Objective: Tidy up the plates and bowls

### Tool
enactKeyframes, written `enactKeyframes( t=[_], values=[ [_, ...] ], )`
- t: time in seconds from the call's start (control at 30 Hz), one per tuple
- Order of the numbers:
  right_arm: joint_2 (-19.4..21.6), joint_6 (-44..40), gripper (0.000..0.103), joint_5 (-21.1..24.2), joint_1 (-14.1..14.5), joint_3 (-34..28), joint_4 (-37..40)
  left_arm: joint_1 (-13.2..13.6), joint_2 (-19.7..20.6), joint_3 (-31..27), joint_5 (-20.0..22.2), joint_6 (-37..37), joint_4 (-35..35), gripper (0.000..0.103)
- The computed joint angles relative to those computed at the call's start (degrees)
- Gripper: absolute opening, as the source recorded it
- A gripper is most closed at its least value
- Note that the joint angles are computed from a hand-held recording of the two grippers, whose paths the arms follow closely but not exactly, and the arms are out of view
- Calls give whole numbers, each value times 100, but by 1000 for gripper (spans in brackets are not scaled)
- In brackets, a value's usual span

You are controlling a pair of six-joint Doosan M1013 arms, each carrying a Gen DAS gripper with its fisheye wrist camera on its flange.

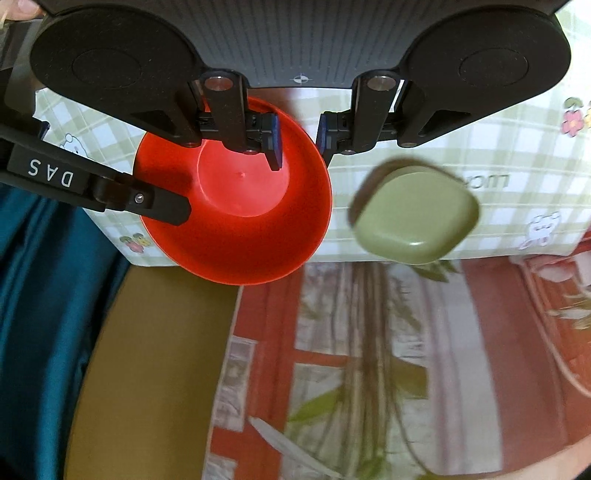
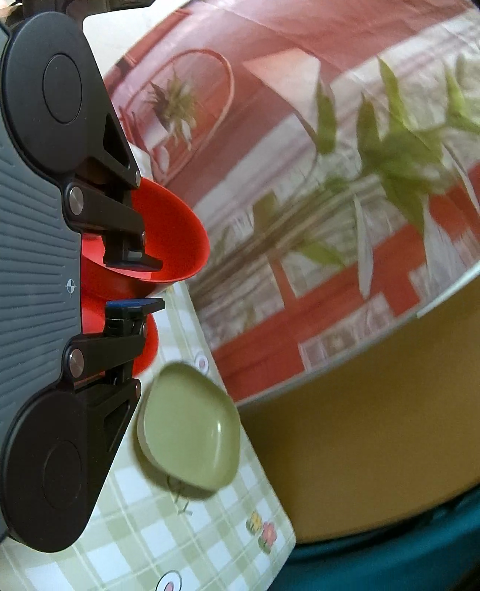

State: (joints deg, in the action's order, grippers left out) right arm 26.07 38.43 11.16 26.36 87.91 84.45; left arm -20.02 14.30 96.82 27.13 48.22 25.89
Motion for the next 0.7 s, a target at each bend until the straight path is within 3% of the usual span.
enactKeyframes(
  t=[0.17, 0.7],
  values=[
    [87, 344, 15, -2, -76, -11, -202, 6, 226, -234, 89, 442, -442, 20],
    [396, 1849, 15, 207, -128, -254, -1642, 98, 525, -496, 349, 1077, -906, 20]
  ],
)
